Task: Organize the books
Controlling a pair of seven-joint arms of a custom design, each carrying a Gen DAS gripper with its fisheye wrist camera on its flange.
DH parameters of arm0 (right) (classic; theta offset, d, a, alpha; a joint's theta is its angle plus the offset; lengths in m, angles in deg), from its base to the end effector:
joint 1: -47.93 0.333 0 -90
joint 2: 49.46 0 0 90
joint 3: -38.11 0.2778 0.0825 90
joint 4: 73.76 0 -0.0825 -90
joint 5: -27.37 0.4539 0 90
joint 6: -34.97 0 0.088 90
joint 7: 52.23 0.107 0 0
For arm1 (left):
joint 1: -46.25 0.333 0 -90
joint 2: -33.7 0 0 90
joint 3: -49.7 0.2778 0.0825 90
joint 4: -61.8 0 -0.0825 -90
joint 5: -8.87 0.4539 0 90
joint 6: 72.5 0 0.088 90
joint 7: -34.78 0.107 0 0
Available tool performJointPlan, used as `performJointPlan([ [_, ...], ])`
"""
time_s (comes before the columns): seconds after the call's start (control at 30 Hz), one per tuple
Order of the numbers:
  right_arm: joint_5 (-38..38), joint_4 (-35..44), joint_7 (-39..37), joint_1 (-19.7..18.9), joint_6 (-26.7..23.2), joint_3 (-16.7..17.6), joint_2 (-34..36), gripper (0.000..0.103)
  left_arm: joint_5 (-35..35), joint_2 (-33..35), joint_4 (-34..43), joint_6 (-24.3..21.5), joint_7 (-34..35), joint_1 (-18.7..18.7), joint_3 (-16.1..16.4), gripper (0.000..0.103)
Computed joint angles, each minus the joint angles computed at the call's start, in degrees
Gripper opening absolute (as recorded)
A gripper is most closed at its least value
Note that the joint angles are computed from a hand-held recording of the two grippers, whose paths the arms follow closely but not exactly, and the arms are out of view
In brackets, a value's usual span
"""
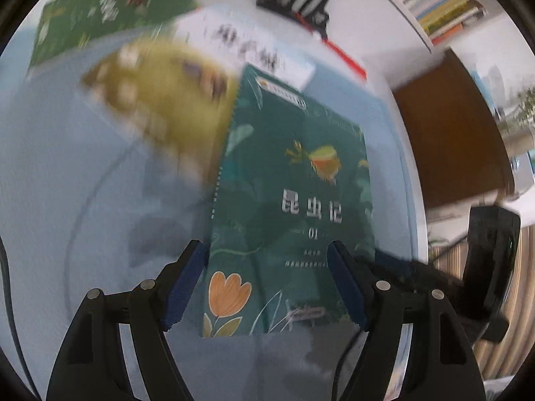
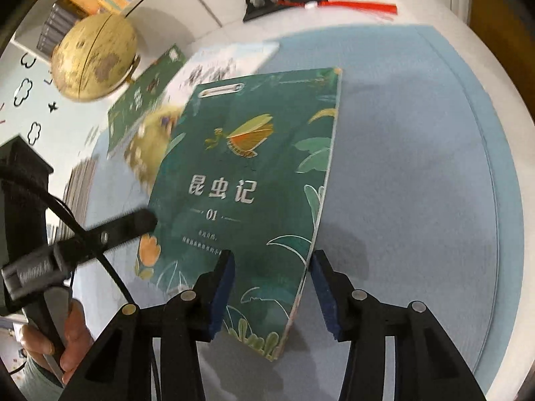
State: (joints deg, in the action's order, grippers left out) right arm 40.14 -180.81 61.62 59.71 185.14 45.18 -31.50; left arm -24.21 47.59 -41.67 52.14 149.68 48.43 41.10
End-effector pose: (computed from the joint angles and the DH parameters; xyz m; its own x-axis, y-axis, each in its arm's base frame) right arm 0.6729 0.2204 0.3205 -0.1972 -0.9110 -0.3621 -0.9094 0.3080 -0.2794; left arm 0.6853 -0.0940 0.3606 -0.2665 -0.8513 0.4520 -0.9540 0.1660 -0.2498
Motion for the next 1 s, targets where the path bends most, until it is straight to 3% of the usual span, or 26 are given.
performJointPlan([
  [0.13,-3.18,-5.25,0.39,2.34,-0.87,0.32,-4.28,0.050,-2.26,-10.24,-12.48,-0.65,3.01,0.56,0.91,0.073],
  [0.3,-1.67,-10.33,-3.67,3.89,-2.04,1.36,-8.43,0.054,-4.46,-18.05,-21.27,-3.55,4.35,0.48,3.50,0.073],
  [0.4,-0.61,-12.79,-2.16,5.03,-2.03,0.97,-10.56,0.054,-4.66,-22.13,-26.16,0.18,1.70,0.43,4.30,0.073],
  [0.57,0.01,-17.65,4.01,6.28,1.52,0.10,-13.60,0.054,-5.89,-23.34,-28.73,4.11,0.11,-0.45,5.09,0.073],
  [0.7,6.04,-18.65,-0.03,6.60,1.24,0.62,-14.47,0.058,-8.59,-23.61,-29.75,6.14,-0.59,-1.39,5.36,0.078],
  [0.83,7.55,-19.72,-0.09,7.62,2.43,0.56,-15.16,0.063,-12.20,-23.13,-29.58,4.65,-1.16,-1.24,6.17,0.079],
  [1.0,9.54,-21.82,-0.06,8.69,4.30,0.67,-16.65,0.063,-10.62,-25.74,-31.98,3.90,-0.67,-1.50,5.77,0.079],
])
